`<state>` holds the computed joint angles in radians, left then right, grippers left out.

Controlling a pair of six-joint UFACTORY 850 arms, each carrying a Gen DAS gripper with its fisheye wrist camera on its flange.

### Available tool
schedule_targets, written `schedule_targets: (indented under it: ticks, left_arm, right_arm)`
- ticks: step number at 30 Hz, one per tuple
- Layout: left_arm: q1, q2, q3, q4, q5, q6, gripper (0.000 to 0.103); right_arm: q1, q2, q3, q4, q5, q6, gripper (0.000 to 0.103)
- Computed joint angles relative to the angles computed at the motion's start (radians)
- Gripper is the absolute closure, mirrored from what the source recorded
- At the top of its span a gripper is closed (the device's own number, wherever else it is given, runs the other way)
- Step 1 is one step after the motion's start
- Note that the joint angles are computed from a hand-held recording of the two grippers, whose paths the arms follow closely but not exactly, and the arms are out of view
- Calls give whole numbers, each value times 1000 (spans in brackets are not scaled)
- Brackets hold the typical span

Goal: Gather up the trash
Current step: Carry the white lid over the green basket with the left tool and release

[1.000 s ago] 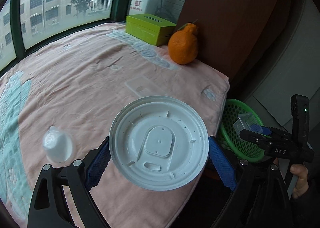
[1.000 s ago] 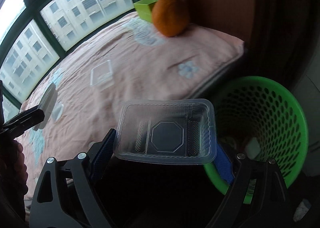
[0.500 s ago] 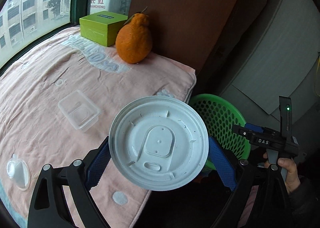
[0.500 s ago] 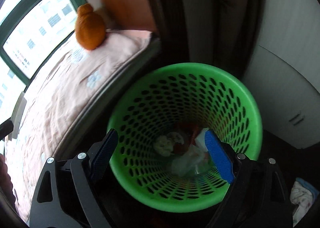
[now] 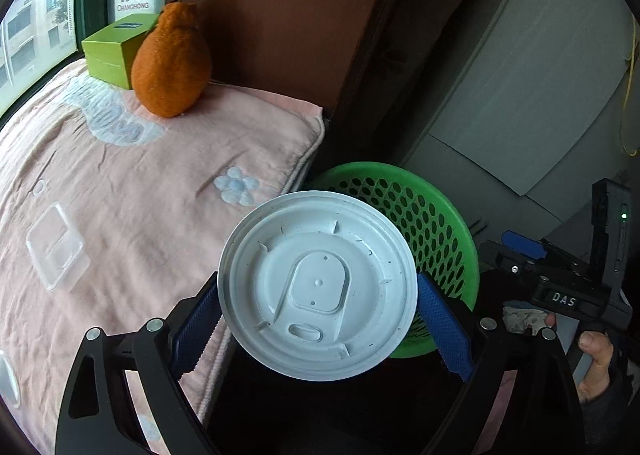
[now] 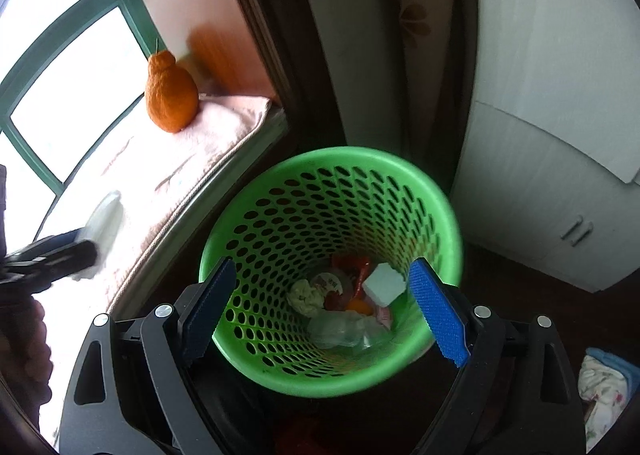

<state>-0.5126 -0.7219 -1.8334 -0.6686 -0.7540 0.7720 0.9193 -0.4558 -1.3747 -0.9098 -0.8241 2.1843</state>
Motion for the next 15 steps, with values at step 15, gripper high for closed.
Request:
schedule_targets:
  ticks: [15]
  left_arm:
    - [-137, -198, -237, 196, -89, -150, 13]
  right_arm:
    - [51, 94, 141, -67, -39, 238, 15]
